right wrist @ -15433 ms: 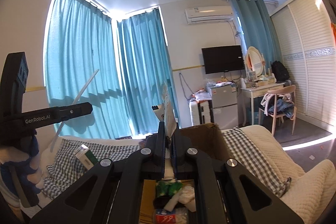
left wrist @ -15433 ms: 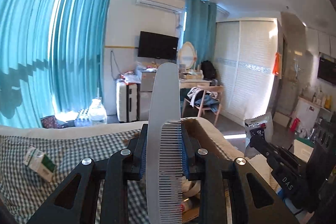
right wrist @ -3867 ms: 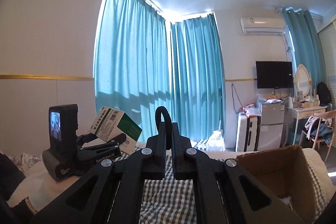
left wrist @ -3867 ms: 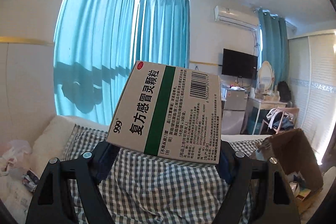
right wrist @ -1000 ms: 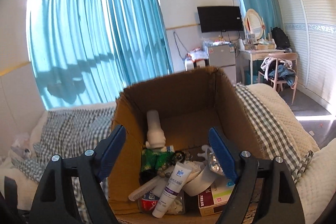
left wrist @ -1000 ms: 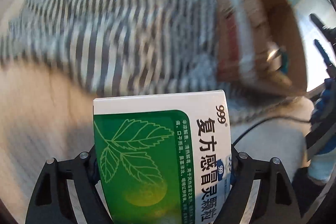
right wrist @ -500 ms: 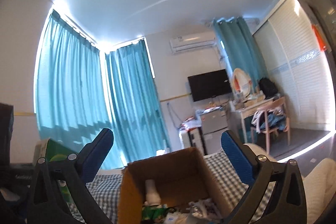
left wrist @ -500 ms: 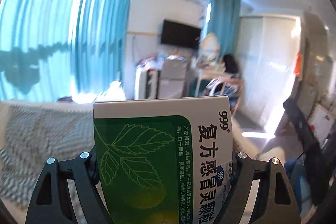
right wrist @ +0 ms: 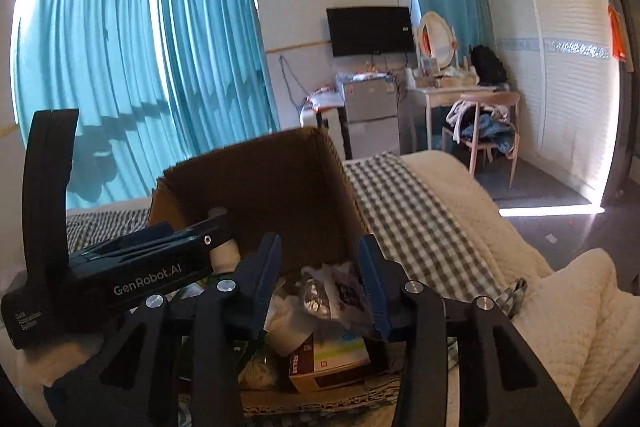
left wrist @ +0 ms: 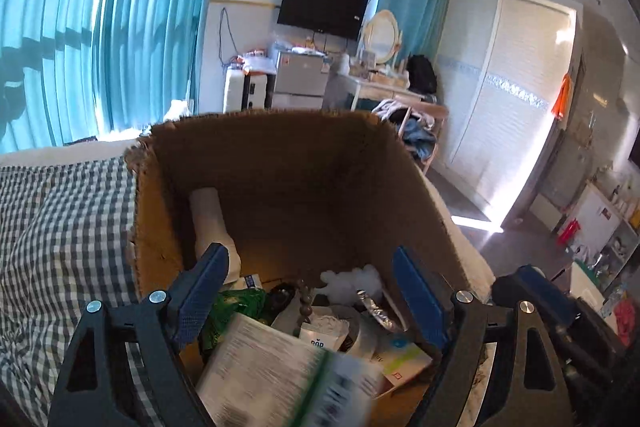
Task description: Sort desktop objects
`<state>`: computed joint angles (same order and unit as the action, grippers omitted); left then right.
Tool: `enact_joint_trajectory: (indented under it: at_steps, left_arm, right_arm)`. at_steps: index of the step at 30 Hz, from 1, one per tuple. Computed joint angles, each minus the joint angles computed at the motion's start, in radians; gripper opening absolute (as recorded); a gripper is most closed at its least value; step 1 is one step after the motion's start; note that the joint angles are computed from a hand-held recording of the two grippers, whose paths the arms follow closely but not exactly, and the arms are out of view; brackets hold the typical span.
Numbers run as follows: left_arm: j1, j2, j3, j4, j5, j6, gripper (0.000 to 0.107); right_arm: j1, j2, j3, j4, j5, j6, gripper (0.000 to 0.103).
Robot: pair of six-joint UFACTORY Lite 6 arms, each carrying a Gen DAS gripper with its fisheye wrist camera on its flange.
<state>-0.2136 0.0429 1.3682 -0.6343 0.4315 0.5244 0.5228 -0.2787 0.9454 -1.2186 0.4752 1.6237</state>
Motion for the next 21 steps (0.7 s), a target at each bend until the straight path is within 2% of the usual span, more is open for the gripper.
enact_joint_trajectory:
  at_steps: [4, 6, 9, 11, 13, 14, 16, 17, 18, 21]
  left_arm:
    - [0.002, 0.036, -0.001, -0.015, -0.016, 0.007, 0.088]
    - [0.001, 0.023, -0.025, -0.035, -0.038, 0.016, 0.088]
    - [0.030, -0.009, -0.051, -0.131, -0.048, 0.105, 0.091]
    - [0.073, -0.042, -0.050, -0.205, -0.021, 0.178, 0.094]
    - [0.102, -0.073, -0.050, -0.240, -0.006, 0.216, 0.096]
    - [0.124, -0.112, -0.056, -0.245, 0.010, 0.223, 0.097]
    - [0.160, -0.158, -0.054, -0.274, 0.036, 0.255, 0.100]
    - [0.189, -0.197, -0.056, -0.282, 0.061, 0.270, 0.101]
    - [0.198, -0.230, -0.063, -0.269, 0.062, 0.262, 0.102]
    - [0.268, -0.326, -0.063, -0.275, 0.098, 0.285, 0.103]
  right_arm:
    - [-0.013, 0.015, -0.015, -0.002, -0.024, 0.001, 0.040]
    - [0.012, 0.039, 0.013, -0.051, 0.005, 0.048, 0.040]
    - [0.091, -0.010, -0.025, -0.224, 0.117, 0.225, 0.040]
    - [0.145, -0.043, -0.039, -0.295, 0.211, 0.295, 0.042]
    - [0.234, -0.079, -0.054, -0.345, 0.346, 0.335, 0.053]
    - [0.271, -0.092, -0.056, -0.366, 0.396, 0.347, 0.058]
    - [0.349, -0.117, -0.051, -0.402, 0.476, 0.357, 0.075]
    - [0.394, -0.121, -0.040, -0.412, 0.530, 0.351, 0.079]
    - [0.433, -0.113, -0.018, -0.410, 0.580, 0.333, 0.087]
    - [0.527, -0.049, 0.099, -0.384, 0.709, 0.252, 0.096]
